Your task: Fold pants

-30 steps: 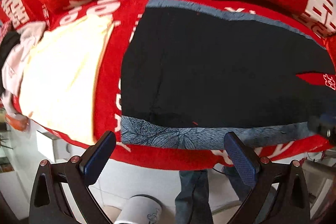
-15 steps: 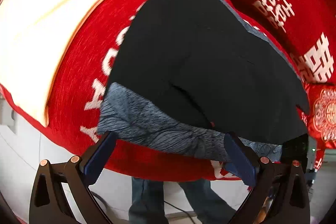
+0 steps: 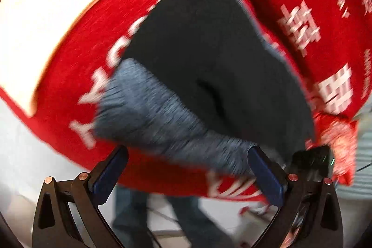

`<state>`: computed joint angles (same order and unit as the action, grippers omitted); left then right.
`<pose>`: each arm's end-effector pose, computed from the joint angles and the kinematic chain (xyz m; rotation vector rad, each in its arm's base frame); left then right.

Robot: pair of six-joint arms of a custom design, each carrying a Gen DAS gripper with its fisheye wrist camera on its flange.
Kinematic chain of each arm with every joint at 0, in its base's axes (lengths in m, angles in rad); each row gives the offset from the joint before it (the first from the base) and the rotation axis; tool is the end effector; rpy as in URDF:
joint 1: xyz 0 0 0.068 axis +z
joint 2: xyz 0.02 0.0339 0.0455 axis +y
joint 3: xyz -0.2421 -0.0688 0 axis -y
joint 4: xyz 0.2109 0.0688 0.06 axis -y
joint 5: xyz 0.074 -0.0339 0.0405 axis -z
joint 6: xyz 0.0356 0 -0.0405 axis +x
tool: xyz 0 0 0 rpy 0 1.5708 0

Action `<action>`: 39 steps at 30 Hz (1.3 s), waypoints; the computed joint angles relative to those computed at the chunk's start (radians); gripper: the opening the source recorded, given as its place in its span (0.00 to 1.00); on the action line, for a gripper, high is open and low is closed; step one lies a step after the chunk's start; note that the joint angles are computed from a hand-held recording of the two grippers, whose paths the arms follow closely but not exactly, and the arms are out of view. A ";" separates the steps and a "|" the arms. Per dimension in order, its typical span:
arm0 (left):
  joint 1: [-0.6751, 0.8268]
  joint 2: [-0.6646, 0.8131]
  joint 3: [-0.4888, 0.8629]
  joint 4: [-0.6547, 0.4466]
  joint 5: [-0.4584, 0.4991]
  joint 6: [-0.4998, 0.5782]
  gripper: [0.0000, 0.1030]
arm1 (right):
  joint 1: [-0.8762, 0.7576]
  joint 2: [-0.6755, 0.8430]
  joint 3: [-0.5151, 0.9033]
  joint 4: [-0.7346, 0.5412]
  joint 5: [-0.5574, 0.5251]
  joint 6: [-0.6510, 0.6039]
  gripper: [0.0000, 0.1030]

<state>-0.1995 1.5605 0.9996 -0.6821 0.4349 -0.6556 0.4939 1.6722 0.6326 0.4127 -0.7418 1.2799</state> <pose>0.2541 -0.0667 0.1936 -0.5566 2.8703 -0.7878 0.2389 0.1559 0.1441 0.5148 2.5787 1.6542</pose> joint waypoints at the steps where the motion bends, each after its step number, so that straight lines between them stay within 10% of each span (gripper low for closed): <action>1: -0.003 0.017 0.012 0.034 0.003 -0.029 1.00 | 0.001 -0.020 0.016 -0.051 -0.007 -0.033 0.15; 6: -0.014 0.152 0.033 0.115 0.029 -0.093 0.49 | -0.031 -0.038 0.086 -0.285 -0.048 -0.206 0.21; 14: -0.072 0.169 0.070 0.064 -0.032 0.004 0.48 | -0.341 -0.358 -0.173 -0.620 -0.020 -0.427 0.50; 22: -0.088 0.187 0.109 0.023 -0.048 0.005 0.45 | -0.574 -0.445 -0.575 -0.020 -0.177 -0.005 0.47; 25: -0.088 0.191 0.126 -0.014 -0.052 -0.001 0.23 | -0.638 -0.535 -0.617 -0.045 -0.162 0.101 0.05; 33: -0.102 0.179 0.371 -0.239 -0.105 -0.018 0.20 | -0.687 -0.384 0.121 -0.964 -0.216 -0.538 0.05; 39: -0.100 0.452 0.955 -0.421 -0.172 0.012 0.20 | -0.728 0.074 0.811 -1.382 -0.257 -0.896 0.05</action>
<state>-0.2999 2.0128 1.9545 -1.1030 0.2634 -0.6441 -0.2346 1.7465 1.4435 -0.9690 -0.9990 0.3834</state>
